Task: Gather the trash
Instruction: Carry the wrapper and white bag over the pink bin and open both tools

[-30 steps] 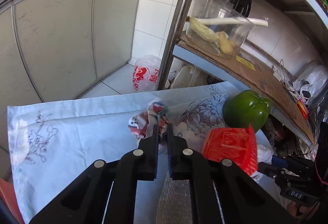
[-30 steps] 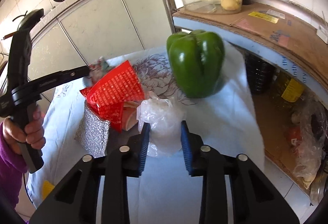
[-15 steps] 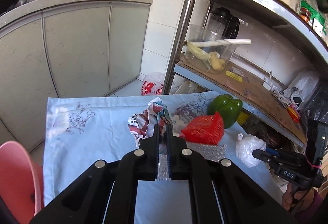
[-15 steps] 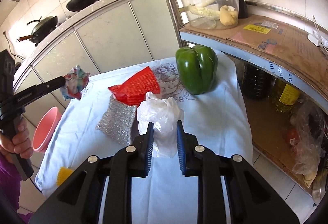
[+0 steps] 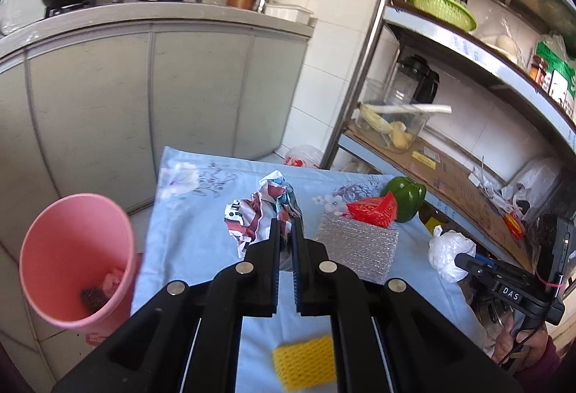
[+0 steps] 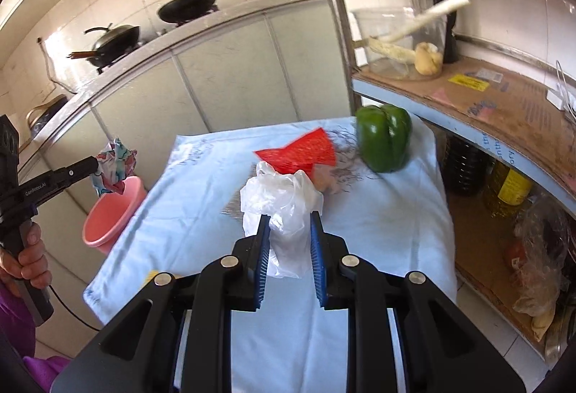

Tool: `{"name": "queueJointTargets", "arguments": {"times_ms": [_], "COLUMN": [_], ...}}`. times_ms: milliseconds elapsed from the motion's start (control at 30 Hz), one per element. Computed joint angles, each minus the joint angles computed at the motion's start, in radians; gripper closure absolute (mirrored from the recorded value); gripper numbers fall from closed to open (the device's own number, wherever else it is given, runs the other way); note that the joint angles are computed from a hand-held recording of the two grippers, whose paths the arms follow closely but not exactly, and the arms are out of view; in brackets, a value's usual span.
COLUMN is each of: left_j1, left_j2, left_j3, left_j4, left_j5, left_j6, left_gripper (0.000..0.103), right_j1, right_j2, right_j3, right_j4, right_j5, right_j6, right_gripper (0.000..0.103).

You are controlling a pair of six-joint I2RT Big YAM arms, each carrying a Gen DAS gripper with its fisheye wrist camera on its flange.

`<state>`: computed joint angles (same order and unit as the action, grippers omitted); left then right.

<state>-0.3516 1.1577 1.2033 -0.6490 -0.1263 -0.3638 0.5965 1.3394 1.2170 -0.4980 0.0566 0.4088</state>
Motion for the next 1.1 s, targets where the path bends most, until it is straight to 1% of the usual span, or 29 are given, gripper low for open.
{"name": "queueJointTargets", "arguments": {"times_ms": [67, 133, 267, 467, 700, 967, 1100], "left_j1": [0.003, 0.004, 0.007, 0.006, -0.005, -0.010, 0.003], "left_j2": [-0.048, -0.093, -0.140, -0.146, -0.133, -0.180, -0.210], "left_j3": [-0.032, -0.062, -0.090, -0.089, -0.071, -0.087, -0.100], "left_j4": [-0.002, -0.007, -0.026, -0.024, -0.023, -0.035, -0.039], "left_j5": [-0.014, -0.029, -0.043, -0.029, -0.030, -0.081, -0.091], "left_j6": [-0.022, -0.040, -0.055, -0.042, -0.028, -0.044, -0.050], "left_gripper": [0.098, 0.098, 0.098, 0.098, 0.098, 0.098, 0.098], "right_j1": [0.019, 0.039, 0.070, 0.084, 0.086, 0.089, 0.087], "right_j2": [-0.012, -0.018, -0.022, -0.035, -0.033, -0.015, 0.000], "right_j3": [0.000, 0.006, 0.017, 0.011, 0.027, 0.064, 0.097], "right_j4": [0.003, 0.002, -0.008, -0.021, -0.027, -0.009, -0.007], "right_j5": [-0.009, 0.001, 0.010, 0.025, 0.008, -0.003, -0.017], "right_j6": [-0.003, -0.022, -0.043, -0.041, -0.059, -0.093, -0.100], "right_gripper": [0.081, 0.081, 0.081, 0.081, 0.081, 0.081, 0.081]}}
